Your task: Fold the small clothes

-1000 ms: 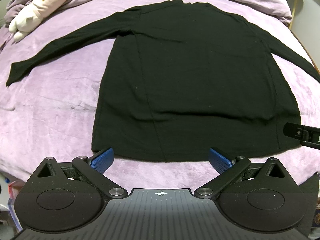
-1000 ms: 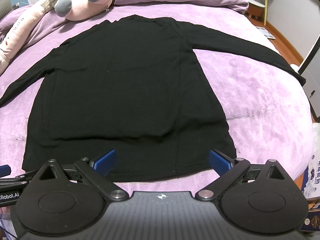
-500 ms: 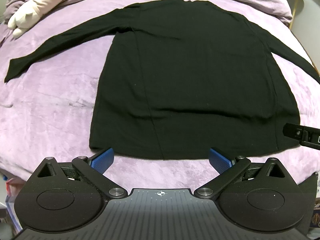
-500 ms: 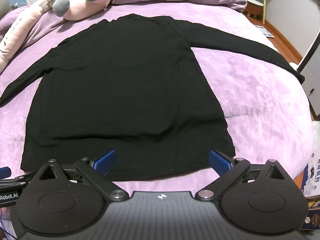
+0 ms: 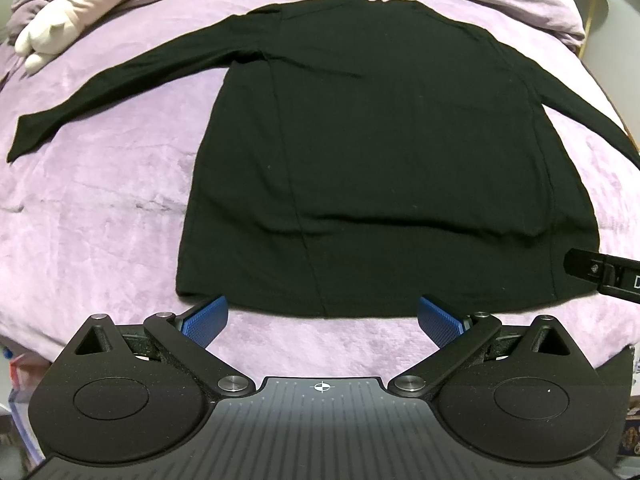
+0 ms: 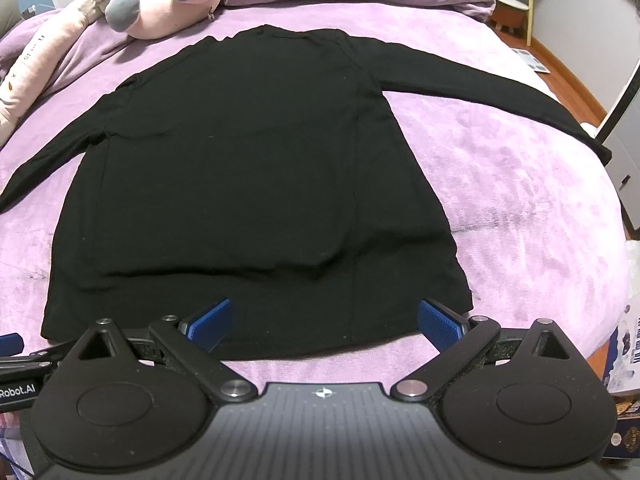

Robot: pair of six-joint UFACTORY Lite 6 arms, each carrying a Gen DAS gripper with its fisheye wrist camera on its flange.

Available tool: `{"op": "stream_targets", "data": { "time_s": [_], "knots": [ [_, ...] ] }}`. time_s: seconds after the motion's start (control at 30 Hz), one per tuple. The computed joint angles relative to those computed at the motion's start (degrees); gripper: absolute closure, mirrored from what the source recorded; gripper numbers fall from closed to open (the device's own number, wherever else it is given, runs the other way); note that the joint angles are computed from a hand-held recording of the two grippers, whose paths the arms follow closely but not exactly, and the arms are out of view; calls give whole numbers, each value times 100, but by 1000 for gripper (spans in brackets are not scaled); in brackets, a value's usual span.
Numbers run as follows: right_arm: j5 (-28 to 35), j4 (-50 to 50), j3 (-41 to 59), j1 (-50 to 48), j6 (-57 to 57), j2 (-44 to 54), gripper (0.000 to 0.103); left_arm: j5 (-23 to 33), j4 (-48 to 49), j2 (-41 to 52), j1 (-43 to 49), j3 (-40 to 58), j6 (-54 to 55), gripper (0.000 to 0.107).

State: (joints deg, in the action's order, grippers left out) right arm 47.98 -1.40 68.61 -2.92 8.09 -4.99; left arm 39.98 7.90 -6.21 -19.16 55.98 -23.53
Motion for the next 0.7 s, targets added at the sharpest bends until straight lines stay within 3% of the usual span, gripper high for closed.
{"op": "stream_targets", "data": {
  "time_s": [0.7],
  "knots": [
    [-66,544,-82,-330,-598,67,4,-28,-87,139,-42,53,-52,4]
  ]
}}
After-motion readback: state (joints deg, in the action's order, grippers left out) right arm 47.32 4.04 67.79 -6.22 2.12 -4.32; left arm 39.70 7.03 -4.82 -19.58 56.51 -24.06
